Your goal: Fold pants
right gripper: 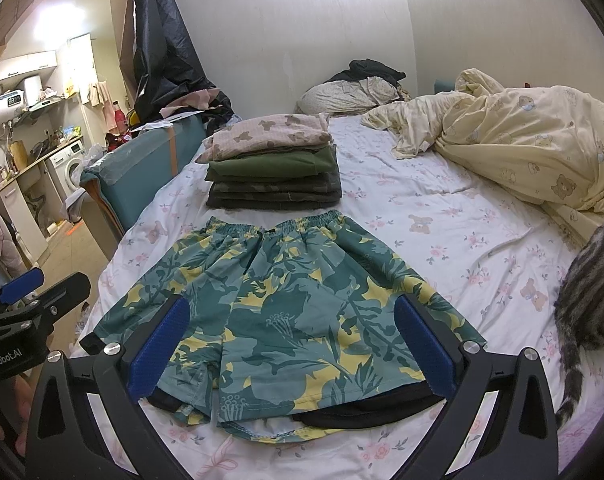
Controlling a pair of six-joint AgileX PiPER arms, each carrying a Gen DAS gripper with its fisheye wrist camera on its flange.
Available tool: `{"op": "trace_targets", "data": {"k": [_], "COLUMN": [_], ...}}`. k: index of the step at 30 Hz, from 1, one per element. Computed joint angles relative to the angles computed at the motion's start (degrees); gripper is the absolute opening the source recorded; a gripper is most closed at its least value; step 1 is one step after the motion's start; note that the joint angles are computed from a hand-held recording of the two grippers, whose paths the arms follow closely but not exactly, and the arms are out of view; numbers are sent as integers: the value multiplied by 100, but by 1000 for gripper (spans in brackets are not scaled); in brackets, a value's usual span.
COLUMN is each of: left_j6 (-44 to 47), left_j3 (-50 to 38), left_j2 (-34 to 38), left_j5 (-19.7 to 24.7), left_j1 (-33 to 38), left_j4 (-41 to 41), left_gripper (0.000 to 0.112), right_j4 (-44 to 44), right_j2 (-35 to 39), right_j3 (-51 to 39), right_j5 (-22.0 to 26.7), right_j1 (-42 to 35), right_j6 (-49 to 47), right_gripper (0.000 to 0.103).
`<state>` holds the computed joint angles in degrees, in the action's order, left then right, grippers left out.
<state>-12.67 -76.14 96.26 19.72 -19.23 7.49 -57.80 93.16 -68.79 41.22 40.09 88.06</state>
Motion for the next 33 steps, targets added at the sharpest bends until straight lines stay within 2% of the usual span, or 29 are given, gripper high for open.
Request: {"op": "trace_targets", "data": {"k": [9, 12, 16, 17, 19, 20, 24, 26, 31, 33], "left_j6": [-44, -383, -630, -530, -294, -302, -284, -190, -273, -222], "left_j3": [-10, -28, -224, -308, -570, -687, -887, -933, -965, -1093], "left_j2": [27, 111, 276, 329, 528, 619, 810, 862, 906, 959], "left_j5": [65, 106, 424, 530, 831, 968, 1262, 1315, 1263, 1395], "left_j1": [-36, -72, -58, -37, -10, -3, 67, 101, 90, 78], "left_j4": [30, 376, 635, 563, 431, 474, 391, 269, 354, 306], "left_gripper": [103, 103, 103, 103, 103, 103, 103, 103, 103, 103], "right_j4": [302, 687, 1710, 2031, 2090, 2101, 3279, 3737, 4618, 5026], "right_j2": [-29, -61, -209, -158, 94, 162, 378, 603, 972, 1087], "right_j3": [39, 59, 248, 187, -87, -130, -49, -83, 241, 392], "right_j5": [-134, -232, -561, -432, 341, 526, 145, 159, -217, -374], "right_j1": [-103, -318, -1064, -1257, -1419, -1526, -2474, -2845, -3592, -3871], "right_j6": [18, -122, -569, -830, -1003, -1044, -2164, -2701, -3163, -3344], "right_gripper": [103, 103, 103, 103, 103, 103, 101, 84, 83, 83]}}
